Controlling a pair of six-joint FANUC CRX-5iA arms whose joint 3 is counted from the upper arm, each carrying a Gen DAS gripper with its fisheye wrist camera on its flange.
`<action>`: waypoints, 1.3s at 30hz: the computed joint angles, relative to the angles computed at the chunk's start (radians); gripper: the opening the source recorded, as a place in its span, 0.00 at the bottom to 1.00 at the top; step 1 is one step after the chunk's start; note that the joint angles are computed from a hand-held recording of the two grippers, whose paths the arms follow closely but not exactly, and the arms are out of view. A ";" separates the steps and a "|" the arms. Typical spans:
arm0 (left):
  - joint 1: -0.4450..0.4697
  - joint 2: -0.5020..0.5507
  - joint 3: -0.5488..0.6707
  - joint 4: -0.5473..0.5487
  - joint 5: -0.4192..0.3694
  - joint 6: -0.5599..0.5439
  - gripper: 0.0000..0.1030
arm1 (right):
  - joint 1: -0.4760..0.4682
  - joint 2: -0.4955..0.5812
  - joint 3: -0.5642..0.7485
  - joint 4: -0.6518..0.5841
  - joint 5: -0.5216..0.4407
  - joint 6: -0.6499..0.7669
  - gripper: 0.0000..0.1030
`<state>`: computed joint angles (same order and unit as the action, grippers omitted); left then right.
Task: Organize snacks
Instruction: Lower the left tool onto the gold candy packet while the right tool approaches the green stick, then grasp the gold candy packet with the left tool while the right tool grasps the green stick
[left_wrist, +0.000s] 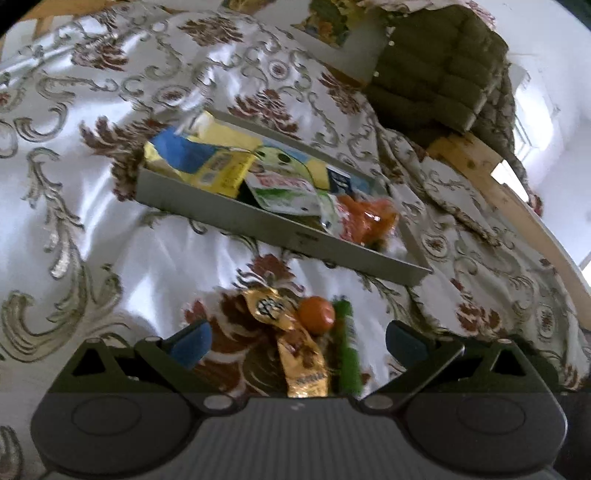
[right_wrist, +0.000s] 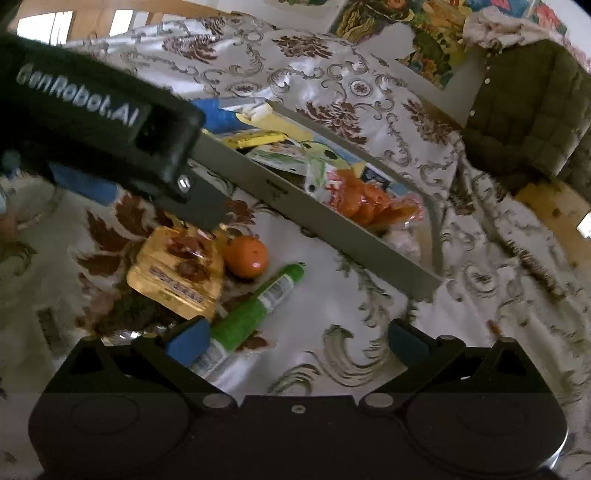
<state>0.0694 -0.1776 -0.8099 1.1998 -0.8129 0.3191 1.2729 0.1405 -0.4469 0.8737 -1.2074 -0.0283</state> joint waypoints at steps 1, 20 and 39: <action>0.001 0.004 0.001 -0.001 -0.009 0.000 0.99 | -0.004 -0.007 -0.010 0.001 0.023 -0.016 0.99; -0.024 0.136 0.081 -0.010 -0.134 0.013 0.92 | -0.002 0.058 0.051 -0.077 -0.138 0.054 0.94; -0.020 0.181 0.048 0.097 -0.146 -0.029 0.57 | -0.093 -0.080 -0.105 0.047 0.150 -0.133 0.44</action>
<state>0.0499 0.0034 -0.7615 1.2971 -0.9589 0.2899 1.1796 0.0607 -0.5518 0.9212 -1.0575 -0.1610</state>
